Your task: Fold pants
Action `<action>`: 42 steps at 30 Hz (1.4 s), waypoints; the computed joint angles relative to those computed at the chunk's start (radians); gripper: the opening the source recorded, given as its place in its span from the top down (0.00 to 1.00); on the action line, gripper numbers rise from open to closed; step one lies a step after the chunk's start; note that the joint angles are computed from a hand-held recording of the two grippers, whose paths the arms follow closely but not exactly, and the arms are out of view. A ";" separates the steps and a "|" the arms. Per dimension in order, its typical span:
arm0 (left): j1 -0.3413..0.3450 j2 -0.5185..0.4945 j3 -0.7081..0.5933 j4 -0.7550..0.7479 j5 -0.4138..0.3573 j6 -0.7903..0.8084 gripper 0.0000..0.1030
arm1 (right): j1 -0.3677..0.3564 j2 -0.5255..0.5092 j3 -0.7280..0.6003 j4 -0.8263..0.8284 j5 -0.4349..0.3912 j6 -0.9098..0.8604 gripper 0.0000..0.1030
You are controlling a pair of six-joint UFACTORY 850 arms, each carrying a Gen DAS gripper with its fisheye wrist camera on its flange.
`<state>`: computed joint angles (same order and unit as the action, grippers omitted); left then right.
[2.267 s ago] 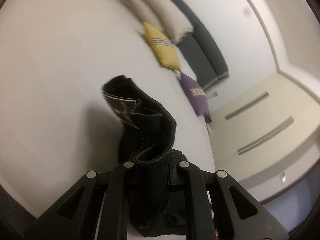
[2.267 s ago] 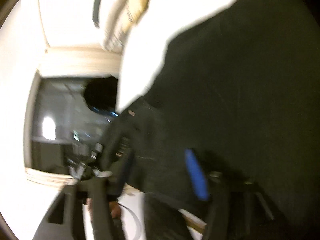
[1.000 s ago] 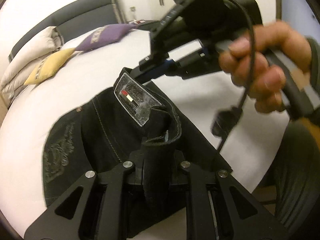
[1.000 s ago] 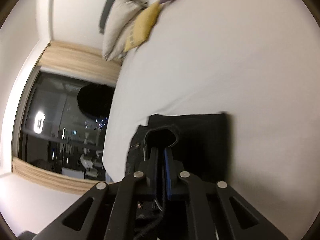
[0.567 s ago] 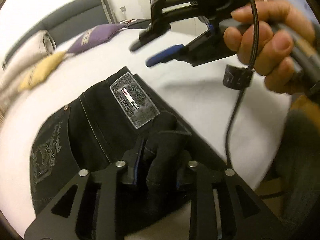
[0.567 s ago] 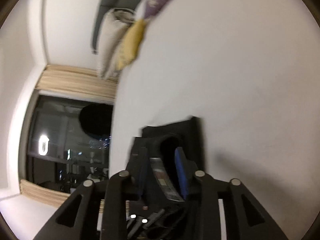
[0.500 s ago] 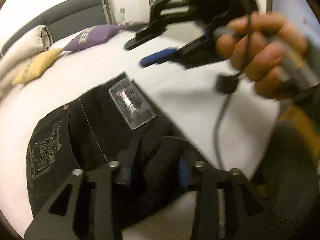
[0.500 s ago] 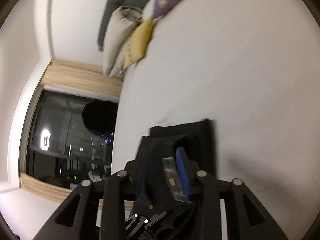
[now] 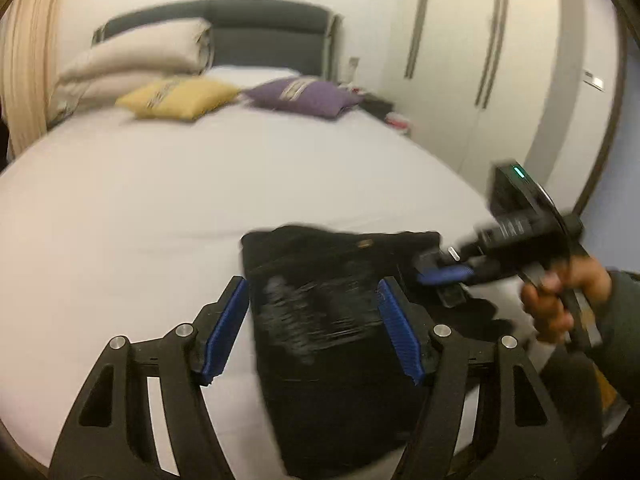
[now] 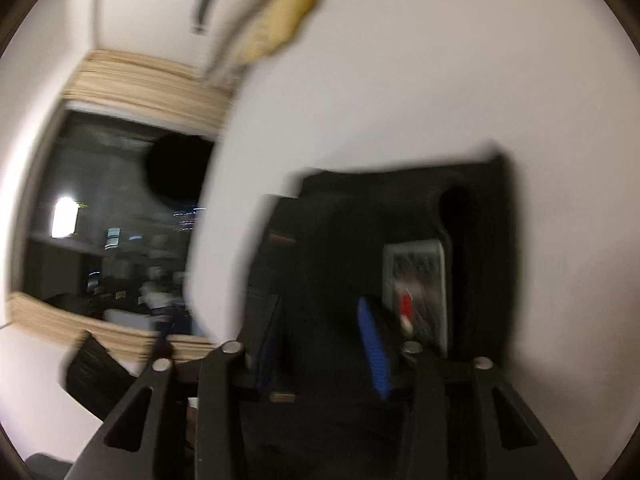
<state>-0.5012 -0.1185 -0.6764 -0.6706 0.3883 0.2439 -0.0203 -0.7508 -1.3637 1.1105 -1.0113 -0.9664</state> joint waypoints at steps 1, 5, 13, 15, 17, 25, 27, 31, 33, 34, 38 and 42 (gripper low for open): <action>0.010 -0.026 -0.012 0.037 -0.020 -0.040 0.37 | -0.014 0.001 0.023 0.001 0.019 0.006 1.00; 0.032 -0.142 -0.074 0.214 -0.087 -0.227 0.36 | -0.085 0.059 0.151 0.094 0.027 -0.085 1.00; -0.009 -0.202 -0.089 0.177 -0.020 -0.212 0.28 | -0.127 0.218 0.282 0.150 0.028 -0.147 0.59; -0.005 -0.204 -0.087 0.201 -0.017 -0.240 0.28 | -0.114 0.203 0.256 0.128 0.024 -0.112 0.56; -0.002 -0.191 -0.087 0.192 -0.029 -0.228 0.28 | -0.095 0.185 0.231 0.053 0.062 -0.031 0.56; -0.012 -0.200 -0.094 0.149 -0.032 -0.178 0.27 | -0.060 0.207 0.247 -0.054 0.120 -0.045 0.82; -0.015 -0.199 -0.096 0.141 -0.035 -0.167 0.27 | -0.066 0.216 0.254 -0.052 0.132 -0.056 0.86; -0.028 -0.197 -0.105 0.134 -0.044 -0.130 0.27 | -0.078 0.260 0.297 -0.024 0.167 -0.109 0.93; -0.043 -0.206 -0.114 0.097 -0.043 -0.070 0.27 | -0.088 0.277 0.327 -0.003 0.183 -0.128 0.93; -0.051 -0.217 -0.121 0.062 -0.044 -0.026 0.27 | -0.091 0.276 0.338 0.009 0.186 -0.132 0.93; -0.065 -0.262 -0.132 0.042 -0.013 0.009 0.23 | -0.123 0.231 0.365 0.068 0.167 -0.159 0.93; -0.055 -0.258 -0.124 0.111 -0.003 -0.064 0.18 | -0.145 0.225 0.375 0.105 0.117 -0.180 0.91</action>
<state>-0.5566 -0.3761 -0.8006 -0.5595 0.3853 0.1796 -0.1656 -0.5262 -0.9889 1.2153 -0.8945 -1.1464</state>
